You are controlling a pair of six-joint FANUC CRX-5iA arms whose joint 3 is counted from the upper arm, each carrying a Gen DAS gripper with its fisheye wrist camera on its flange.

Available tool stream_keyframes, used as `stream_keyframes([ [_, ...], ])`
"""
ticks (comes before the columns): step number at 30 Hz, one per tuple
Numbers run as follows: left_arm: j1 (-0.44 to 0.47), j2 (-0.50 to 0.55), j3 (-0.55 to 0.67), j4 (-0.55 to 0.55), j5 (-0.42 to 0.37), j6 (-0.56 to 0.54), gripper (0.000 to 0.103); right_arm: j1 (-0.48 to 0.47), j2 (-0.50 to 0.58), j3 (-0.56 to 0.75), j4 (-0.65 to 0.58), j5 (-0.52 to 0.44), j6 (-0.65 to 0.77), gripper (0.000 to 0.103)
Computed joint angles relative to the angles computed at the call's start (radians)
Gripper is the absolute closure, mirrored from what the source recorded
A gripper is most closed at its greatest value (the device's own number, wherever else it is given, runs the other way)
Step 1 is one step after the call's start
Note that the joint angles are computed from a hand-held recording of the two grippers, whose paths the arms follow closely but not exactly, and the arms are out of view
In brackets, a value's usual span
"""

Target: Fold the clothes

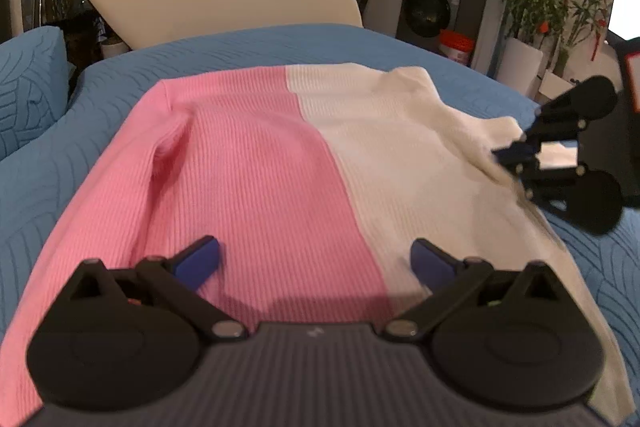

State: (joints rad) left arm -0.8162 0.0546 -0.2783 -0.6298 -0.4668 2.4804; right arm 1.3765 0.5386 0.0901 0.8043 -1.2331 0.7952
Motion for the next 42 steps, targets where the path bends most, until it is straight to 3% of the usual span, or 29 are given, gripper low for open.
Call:
stream_keyframes([
  [1,-0.002,0.002,0.003,-0.004,-0.003,0.004,0.000,0.005,-0.001,0.001,-0.006,-0.014,-0.003,0.091],
  [3,-0.002,0.003,0.003,-0.006,-0.001,0.004,0.000,0.014,-0.004,-0.027,0.032,-0.044,-0.037,0.077],
  [5,0.003,0.002,-0.002,0.003,0.010,-0.001,0.000,0.022,-0.029,-0.084,0.087,-0.056,-0.083,0.030],
  [6,0.005,0.002,-0.002,0.006,0.011,-0.003,0.000,0.034,-0.052,-0.138,0.130,-0.084,-0.123,0.020],
  [7,0.004,0.003,0.000,0.005,0.009,-0.001,0.000,0.039,-0.064,-0.167,0.150,-0.097,-0.144,0.011],
  [9,-0.006,0.010,0.012,-0.010,-0.008,0.013,0.000,0.060,-0.110,-0.265,0.164,-0.194,-0.195,0.011],
  [11,-0.022,0.020,0.029,-0.034,-0.034,0.035,0.000,0.080,-0.138,-0.321,0.113,-0.287,-0.211,0.012],
  [14,-0.034,0.031,0.044,-0.053,-0.053,0.049,0.000,0.091,-0.221,-0.423,0.004,-0.400,-0.348,0.012],
  [18,-0.035,0.036,0.049,-0.054,-0.056,0.049,0.000,0.087,-0.234,-0.457,-0.081,-0.515,-0.252,0.017],
  [24,-0.053,0.049,0.067,-0.082,-0.082,0.066,0.000,0.027,-0.239,-0.535,-0.053,-0.467,-0.159,0.048],
  [27,-0.044,0.043,0.057,-0.072,-0.066,0.060,0.000,-0.022,-0.210,-0.515,-0.050,-0.413,-0.135,0.081],
  [28,-0.043,0.043,0.056,-0.071,-0.064,0.057,0.000,-0.028,-0.207,-0.505,-0.069,-0.404,-0.139,0.096],
  [35,-0.032,0.038,0.048,-0.051,-0.050,0.041,0.000,0.030,-0.232,-0.397,-0.178,-0.429,-0.295,0.095],
  [42,-0.033,0.037,0.049,-0.051,-0.052,0.048,0.000,0.194,-0.155,-0.114,-0.276,-0.409,-0.233,0.095],
])
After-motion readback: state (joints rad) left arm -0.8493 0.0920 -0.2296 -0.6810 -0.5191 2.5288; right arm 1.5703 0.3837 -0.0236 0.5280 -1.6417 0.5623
